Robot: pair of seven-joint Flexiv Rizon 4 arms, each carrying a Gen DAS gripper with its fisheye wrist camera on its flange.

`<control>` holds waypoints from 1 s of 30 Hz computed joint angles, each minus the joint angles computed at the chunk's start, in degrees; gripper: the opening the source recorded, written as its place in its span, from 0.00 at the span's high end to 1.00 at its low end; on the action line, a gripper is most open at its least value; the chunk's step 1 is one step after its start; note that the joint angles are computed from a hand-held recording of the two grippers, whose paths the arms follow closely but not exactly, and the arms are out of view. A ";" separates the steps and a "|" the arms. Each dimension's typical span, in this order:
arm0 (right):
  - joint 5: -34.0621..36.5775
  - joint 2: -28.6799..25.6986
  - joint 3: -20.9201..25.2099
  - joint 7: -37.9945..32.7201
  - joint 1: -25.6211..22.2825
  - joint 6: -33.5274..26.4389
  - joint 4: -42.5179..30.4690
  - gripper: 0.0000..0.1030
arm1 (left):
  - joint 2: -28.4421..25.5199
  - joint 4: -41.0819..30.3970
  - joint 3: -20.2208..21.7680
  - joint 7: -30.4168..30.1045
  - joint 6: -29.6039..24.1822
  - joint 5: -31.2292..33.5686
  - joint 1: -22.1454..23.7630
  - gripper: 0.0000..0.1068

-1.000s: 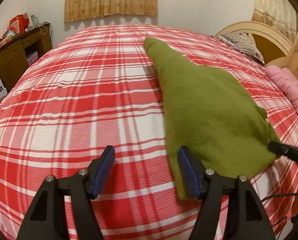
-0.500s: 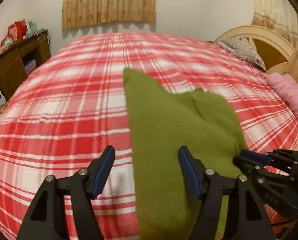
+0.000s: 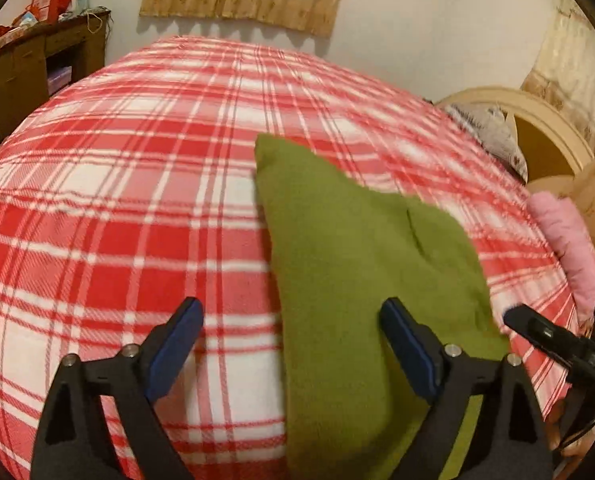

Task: Fold small clothes
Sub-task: 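Grasp the sweater end with the right gripper while the left gripper pinches the opposite end, then lift the folded sweater with both grippers and carry it toward the bed edge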

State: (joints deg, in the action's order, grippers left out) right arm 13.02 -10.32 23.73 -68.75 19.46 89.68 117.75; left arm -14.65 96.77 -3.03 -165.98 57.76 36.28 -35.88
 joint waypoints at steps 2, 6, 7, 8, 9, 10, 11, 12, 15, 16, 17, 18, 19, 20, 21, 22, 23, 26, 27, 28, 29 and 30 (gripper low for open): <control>-5.12 0.67 -4.74 4.68 3.50 3.00 2.55 0.32 | -1.18 0.18 -0.56 1.39 2.50 -2.54 1.32 0.14; -4.62 -3.54 -0.19 0.46 -0.83 -3.54 -2.67 0.32 | -5.39 0.47 -1.43 7.60 7.10 -10.62 2.99 0.15; -2.68 -5.32 1.69 -1.93 -2.44 -5.86 -4.84 0.31 | -5.72 -0.59 0.13 6.97 6.57 -8.85 1.26 0.15; -2.46 -7.11 2.32 -2.45 -3.00 -7.76 -6.34 0.30 | -6.01 -1.31 0.51 8.29 5.58 -8.89 0.61 0.15; -1.87 -7.92 1.54 -3.25 -1.95 -5.94 -6.32 0.25 | -6.08 -1.45 0.85 8.94 5.63 -9.10 0.25 0.16; -2.15 -8.69 0.96 -3.94 -1.05 -2.48 -5.85 0.24 | -6.17 -1.31 1.00 9.58 6.19 -9.71 0.25 0.17; -3.41 -8.91 -0.12 -3.28 -0.09 -2.19 -5.77 0.24 | -6.24 -1.06 1.00 10.54 6.90 -10.41 0.37 0.19; -4.29 -8.94 -0.84 -2.42 0.59 -1.80 -5.58 0.23 | -6.25 -0.87 1.14 11.25 7.52 -10.90 0.35 0.21; -7.16 -8.97 -2.31 -0.42 1.88 -1.91 -5.23 0.25 | -6.85 -0.85 1.68 12.33 9.84 -11.96 -0.03 0.37; -8.39 -8.86 -2.95 0.16 2.43 -2.21 -5.09 0.30 | -7.15 -0.83 1.79 12.61 11.24 -12.19 -0.21 0.43; -9.07 -8.76 -2.96 0.38 2.38 -2.32 -4.95 0.33 | -7.37 -1.87 2.95 11.97 9.80 -11.39 -1.53 0.44; -9.60 -8.77 -2.88 0.56 2.33 -2.35 -4.93 0.39 | -7.52 -2.50 3.58 11.85 9.03 -10.77 -2.19 0.44; -9.99 -8.74 -2.66 0.69 2.08 -2.38 -4.89 0.50 | -7.44 -2.51 3.88 11.84 8.81 -10.49 -2.43 0.45; -8.31 -8.70 -1.63 -1.14 1.58 -2.76 -5.45 0.51 | -7.45 -2.65 4.04 11.68 8.63 -10.40 -2.56 0.46; -10.37 -8.61 -2.46 0.59 2.14 -2.13 -4.77 0.52 | -7.43 -2.74 4.22 11.29 8.53 -10.30 -2.71 0.47; -12.48 -8.09 -5.09 2.45 4.29 -1.17 -3.62 0.55 | -7.40 -2.87 4.41 10.93 8.30 -10.04 -2.92 0.50; -13.72 -7.83 -6.53 3.62 5.54 -0.26 -2.87 0.57 | -7.25 -3.25 4.71 10.52 7.52 -9.45 -3.36 0.55; -18.26 -6.25 -11.83 9.11 10.19 1.26 -0.48 0.63 | -6.88 -5.03 4.91 10.30 3.89 -7.11 -4.53 0.64; -20.83 -5.38 -14.67 11.42 12.57 1.70 0.74 0.65 | -6.62 -5.36 4.69 10.44 2.84 -6.51 -4.64 0.64; -23.29 -4.52 -17.22 13.65 14.67 2.04 1.77 0.66 | -6.19 -5.52 4.49 10.40 1.81 -5.95 -4.74 0.65; -25.35 -3.63 -19.08 15.55 16.20 2.61 2.75 0.66 | -5.70 -5.48 4.25 10.17 0.99 -5.47 -4.75 0.65; -26.63 -3.08 -19.73 16.76 16.70 3.24 3.39 0.67 | -4.93 -5.36 4.16 9.42 -0.09 -4.65 -5.02 0.65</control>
